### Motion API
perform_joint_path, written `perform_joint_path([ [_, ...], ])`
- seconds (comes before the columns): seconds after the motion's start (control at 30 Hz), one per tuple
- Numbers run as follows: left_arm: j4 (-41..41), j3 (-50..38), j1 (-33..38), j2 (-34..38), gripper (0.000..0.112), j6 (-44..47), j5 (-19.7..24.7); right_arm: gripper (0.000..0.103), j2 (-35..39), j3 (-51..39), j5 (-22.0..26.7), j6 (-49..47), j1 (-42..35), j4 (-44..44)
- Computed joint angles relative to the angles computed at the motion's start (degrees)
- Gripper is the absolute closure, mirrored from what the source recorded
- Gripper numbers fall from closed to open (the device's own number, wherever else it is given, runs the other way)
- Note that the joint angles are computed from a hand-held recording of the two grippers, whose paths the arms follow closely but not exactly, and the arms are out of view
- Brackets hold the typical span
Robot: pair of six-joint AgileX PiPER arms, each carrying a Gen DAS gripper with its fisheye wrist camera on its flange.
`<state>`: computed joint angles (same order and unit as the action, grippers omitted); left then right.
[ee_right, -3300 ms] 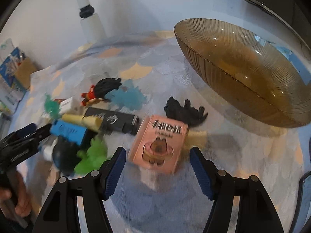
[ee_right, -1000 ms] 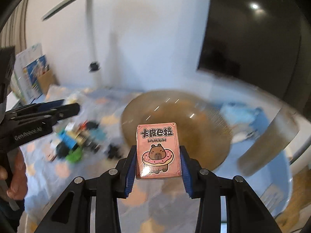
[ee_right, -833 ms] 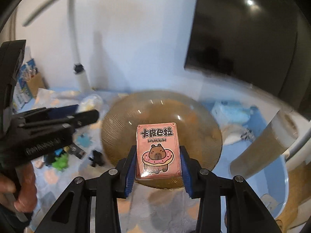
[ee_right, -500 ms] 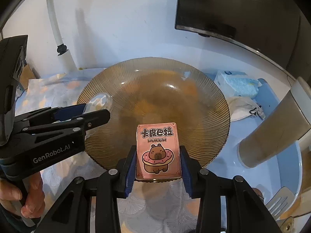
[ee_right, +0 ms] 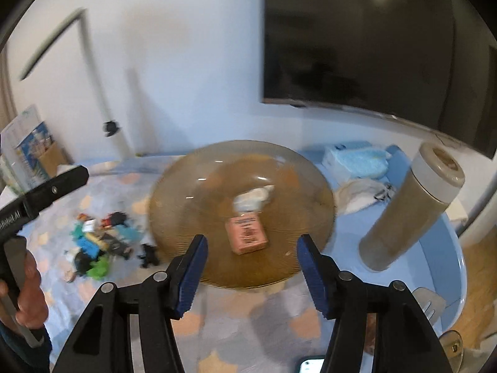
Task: Organize rigid objects
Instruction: 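Carry both held items to the amber bowl and release them inside, then return to the pile, left tool grasps pink eraser while right grasps black dinosaur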
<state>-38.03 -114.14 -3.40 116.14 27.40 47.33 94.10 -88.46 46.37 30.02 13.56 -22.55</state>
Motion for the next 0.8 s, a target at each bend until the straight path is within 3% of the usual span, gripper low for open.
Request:
perform_joint_path([
  [0.13, -3.3, 11.8, 5.6, -7.5, 0.024, 5.2, -3.4, 0.045, 0.4, -0.3, -0.1, 0.7, 6.3, -0.9],
  [0.27, -6.0, 22.8, 11.7, -12.2, 0.024, 10.3, -8.1, 0.045, 1.9, 1.9, -3.2, 2.5, 11.8, -1.5],
  [0.4, -5.4, 28.4, 16.7, -10.6, 0.024, 11.1, -11.5, 0.045, 6.3, 5.7, -10.0, 1.6, 13.9, 2.8],
  [0.53, -8.9, 31.2, 20.0, -6.8, 0.024, 15.3, -13.9, 0.045, 10.3, 11.7, -20.8, 4.1, 14.9, 2.9],
  [0.63, -10.0, 33.9, 19.4, -5.7, 0.024, 18.4, -18.4, 0.045, 13.0, 12.2, -23.3, 5.3, 14.8, 4.5],
  [0.8, -13.1, 37.3, 19.1, -7.6, 0.024, 24.2, -20.1, 0.045, 13.5, 12.6, -23.8, 9.7, 14.8, 0.1],
])
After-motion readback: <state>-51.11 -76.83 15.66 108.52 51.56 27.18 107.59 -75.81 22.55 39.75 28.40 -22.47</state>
